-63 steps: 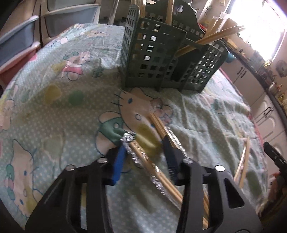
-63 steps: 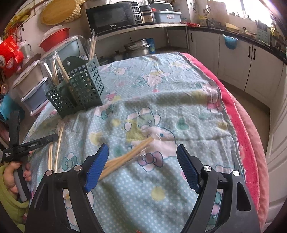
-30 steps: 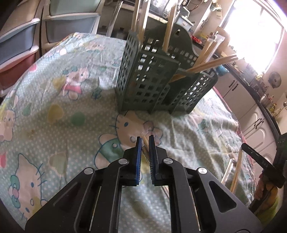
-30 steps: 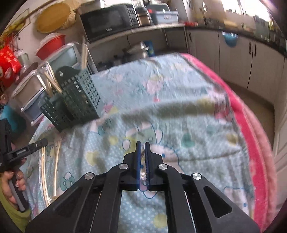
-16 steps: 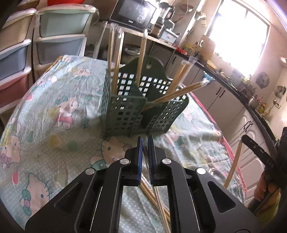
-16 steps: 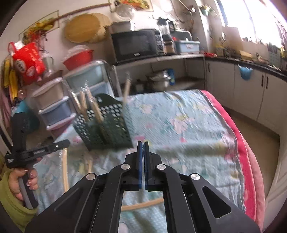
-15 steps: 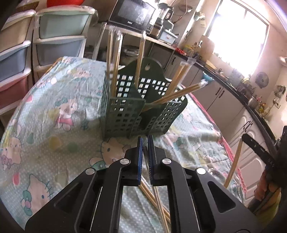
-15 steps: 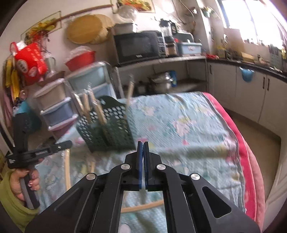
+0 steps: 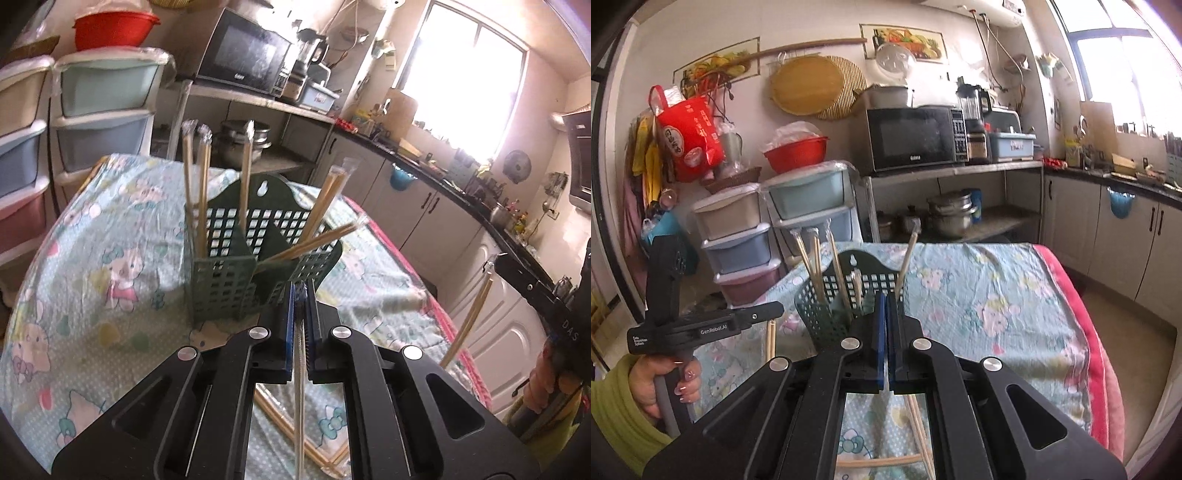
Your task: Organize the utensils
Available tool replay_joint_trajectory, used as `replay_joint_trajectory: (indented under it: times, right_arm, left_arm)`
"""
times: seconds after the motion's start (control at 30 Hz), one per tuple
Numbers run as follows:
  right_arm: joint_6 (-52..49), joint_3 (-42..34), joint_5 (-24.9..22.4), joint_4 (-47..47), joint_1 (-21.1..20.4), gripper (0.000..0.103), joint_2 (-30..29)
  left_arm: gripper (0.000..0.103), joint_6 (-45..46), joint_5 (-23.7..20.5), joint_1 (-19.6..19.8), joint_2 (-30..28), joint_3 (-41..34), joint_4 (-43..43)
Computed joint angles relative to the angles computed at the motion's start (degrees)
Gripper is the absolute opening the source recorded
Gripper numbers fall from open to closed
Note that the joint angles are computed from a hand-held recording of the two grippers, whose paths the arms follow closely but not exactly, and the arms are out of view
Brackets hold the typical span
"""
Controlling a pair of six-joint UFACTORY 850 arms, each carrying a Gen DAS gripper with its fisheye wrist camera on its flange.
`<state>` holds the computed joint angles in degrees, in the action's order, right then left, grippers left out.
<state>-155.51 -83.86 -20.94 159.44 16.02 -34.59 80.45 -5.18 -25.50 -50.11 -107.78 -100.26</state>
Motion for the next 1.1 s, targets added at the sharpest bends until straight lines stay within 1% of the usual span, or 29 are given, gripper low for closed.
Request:
replay_joint_trajectory:
  times: [0.17,0.3,0.37,0.43,0.5,0.63,0.73,0.83,1.1]
  right_arm:
    - [-1.09,-0.38,-1.05,1.07,0.02,0.001,0.56]
    - [-2.20,-0.51,-1.91,1.71,0.24,0.001,1.09]
    - [-2.56,-0.66,-2.31,1.87,0.38,0.001,1.24]
    - [-2.94,-0.93,-2.47,2.05,0.50,0.001,1.36]
    - [-3.08,-1.28,-2.57,2.01,0.59,0.001,1.37]
    - [-3.95,-2.08,-2.57,3.01,0.85,0.001,1.19]
    - [-4.06,-2.97,-2.49,3.29,0.92,0.001,0.90]
    - [-4.48,-3.71,-2.43,3.53,0.98,0.001,0.67]
    - [-5.79,-6.73,-1.57,4.21,1.09,0.001,-0.48]
  left_arm:
    - [0.002,9.01,0.29,-0.39,0.68,-0.57,-7.86]
    - [0.002,20.67,0.41,-0.58,1.14,-1.31,-18.42]
    - [0.002,23.53,0.35,-0.63,1.15,-1.92,-20.76]
    - [0.002,29.64,0.38,-0.72,1.23,-2.41,-26.20]
    - [0.002,32.44,0.44,-0.79,1.15,-3.46,-28.27]
    - [0.002,35.27,0.47,-0.85,0.84,-5.31,-29.98]
    - [0.002,43.34,0.33,-0.97,0.77,-6.48,-37.13]
    - [0.002,47.69,0.08,-1.07,0.61,-7.51,-40.77]
    - [0.002,52.62,-0.43,-1.17,0.00,-10.30,-44.16]
